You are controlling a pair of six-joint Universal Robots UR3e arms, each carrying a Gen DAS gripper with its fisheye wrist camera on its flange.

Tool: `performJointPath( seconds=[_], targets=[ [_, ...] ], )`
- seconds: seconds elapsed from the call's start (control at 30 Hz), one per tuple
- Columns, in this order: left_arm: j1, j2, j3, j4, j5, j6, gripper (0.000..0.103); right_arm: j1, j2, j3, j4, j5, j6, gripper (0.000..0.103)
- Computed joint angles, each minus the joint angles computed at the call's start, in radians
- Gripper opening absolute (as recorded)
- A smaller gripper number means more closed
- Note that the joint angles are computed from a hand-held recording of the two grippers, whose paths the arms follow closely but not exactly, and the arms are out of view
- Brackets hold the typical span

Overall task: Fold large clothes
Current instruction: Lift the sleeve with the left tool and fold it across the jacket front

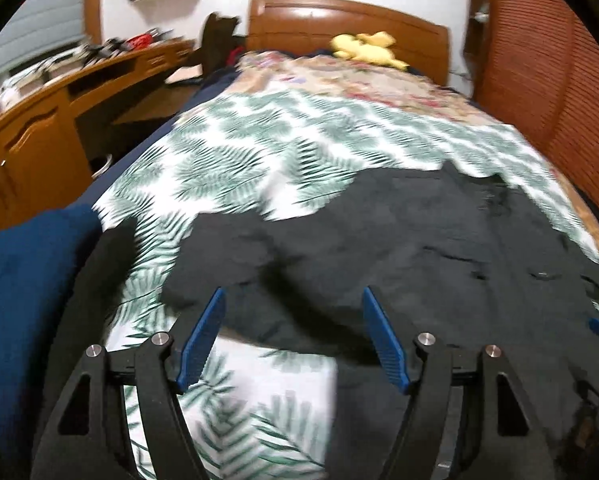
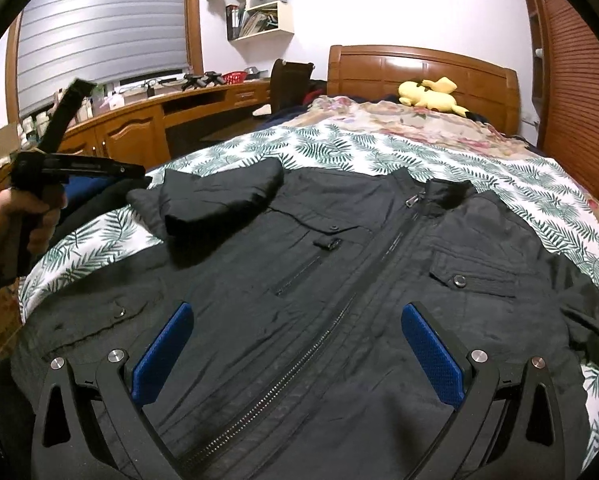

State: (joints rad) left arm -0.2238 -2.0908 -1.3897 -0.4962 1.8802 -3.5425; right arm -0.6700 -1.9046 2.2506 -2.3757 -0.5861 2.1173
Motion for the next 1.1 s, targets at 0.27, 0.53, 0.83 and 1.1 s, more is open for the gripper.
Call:
performJointPath(
  seconds=[0.27, 0.53, 0.83, 1.1],
  targets=[
    [0.095, -0.066, -0.068, 0.036, -0.042, -0.034, 0.071, 0.045, 0.078, -0.045, -0.045, -0.049, 0.028, 0.103],
    [0.178, -0.117, -0.078, 0.079, -0.183, -0.046, 0.024, 0.045, 0.062, -0.046, -0.011, -0.056, 0.004, 0.103],
    [0.015, -0.097, 0.161, -0.027, 0.010, 0.026, 0.008, -0.014, -0.011, -0.045, 0.133, -0.022, -0.081, 0.103],
    [-0.182, -0.201, 0.608, -0.235, 0.091, 0.121, 0.007, -0.222, -0.224, -0.070, 0.579, 0.046, -0.361, 0.103]
  ],
)
